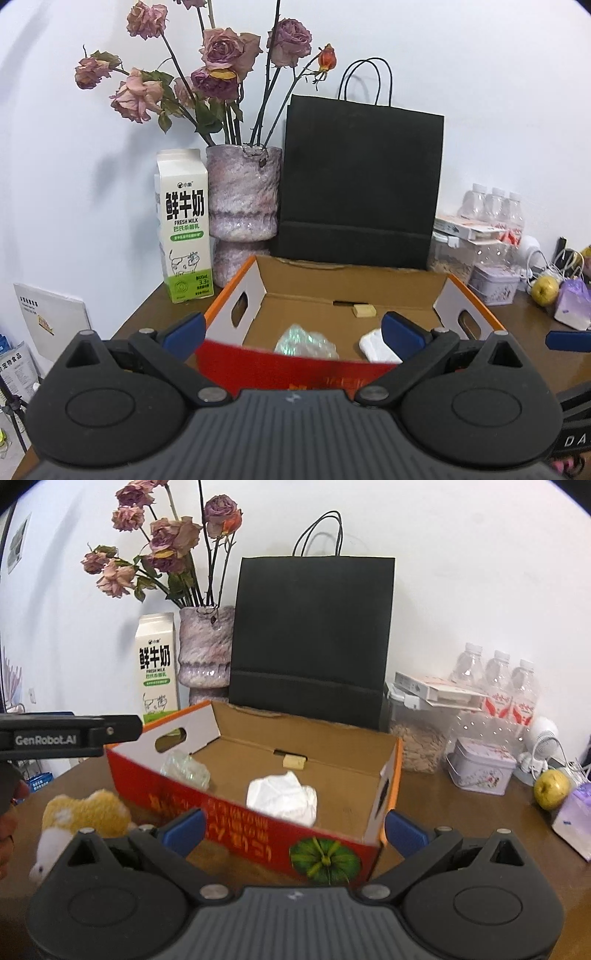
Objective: Organize objects
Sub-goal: 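Withdraw both open tools up out of the box, then move both tools back over the table toward the dark blue pouch and cable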
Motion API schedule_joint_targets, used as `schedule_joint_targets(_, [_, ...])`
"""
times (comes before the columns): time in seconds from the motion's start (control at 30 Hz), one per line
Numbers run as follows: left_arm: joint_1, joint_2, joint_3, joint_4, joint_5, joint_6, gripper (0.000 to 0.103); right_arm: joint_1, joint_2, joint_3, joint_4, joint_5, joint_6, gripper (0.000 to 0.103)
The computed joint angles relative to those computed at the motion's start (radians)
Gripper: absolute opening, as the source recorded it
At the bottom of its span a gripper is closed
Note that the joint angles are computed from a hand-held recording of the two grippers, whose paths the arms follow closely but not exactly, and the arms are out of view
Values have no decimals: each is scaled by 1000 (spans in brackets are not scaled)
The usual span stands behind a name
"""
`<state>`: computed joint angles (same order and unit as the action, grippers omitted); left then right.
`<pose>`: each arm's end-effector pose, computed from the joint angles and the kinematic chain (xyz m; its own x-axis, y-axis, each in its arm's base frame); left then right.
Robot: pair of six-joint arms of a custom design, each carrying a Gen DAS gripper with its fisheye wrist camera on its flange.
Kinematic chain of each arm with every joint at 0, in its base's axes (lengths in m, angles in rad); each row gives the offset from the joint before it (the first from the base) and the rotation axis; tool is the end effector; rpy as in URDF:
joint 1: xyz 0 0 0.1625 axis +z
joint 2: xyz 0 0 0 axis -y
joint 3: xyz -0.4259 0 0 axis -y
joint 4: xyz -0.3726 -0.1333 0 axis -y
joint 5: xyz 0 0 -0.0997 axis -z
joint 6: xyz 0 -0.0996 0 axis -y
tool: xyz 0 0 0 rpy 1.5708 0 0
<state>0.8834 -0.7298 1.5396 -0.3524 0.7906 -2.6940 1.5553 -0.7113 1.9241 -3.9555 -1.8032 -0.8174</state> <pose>-0.2197 -0.5880 0.0559 -0.7350 0.1146 -0.6683 0.6637 0.3236 -0.6744 0.1013 -0.5829 0.1458 -0.6678 -0.1278 0.7333 -0.7032 0.4315 -0.5652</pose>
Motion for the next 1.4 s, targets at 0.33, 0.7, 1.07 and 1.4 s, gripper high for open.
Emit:
schedule_joint_targets(0.33, [-35, -51, 147, -57, -23, 5, 103, -19, -29, 133, -109, 22, -11, 103])
schedule_joint_targets(0.7, [-83, -81, 250, -66, -48, -36, 103, -39, -40, 242, -210, 43, -20, 103])
schedule_joint_targets(1.07, [-120, -96, 331, -65, -86, -114, 103, -58, -22, 342, -338, 57, -43, 103])
schedule_joint_targets(1.4, [-160, -91, 381, -71, -124, -142, 103, -104, 10, 423, -459, 67, -61, 103])
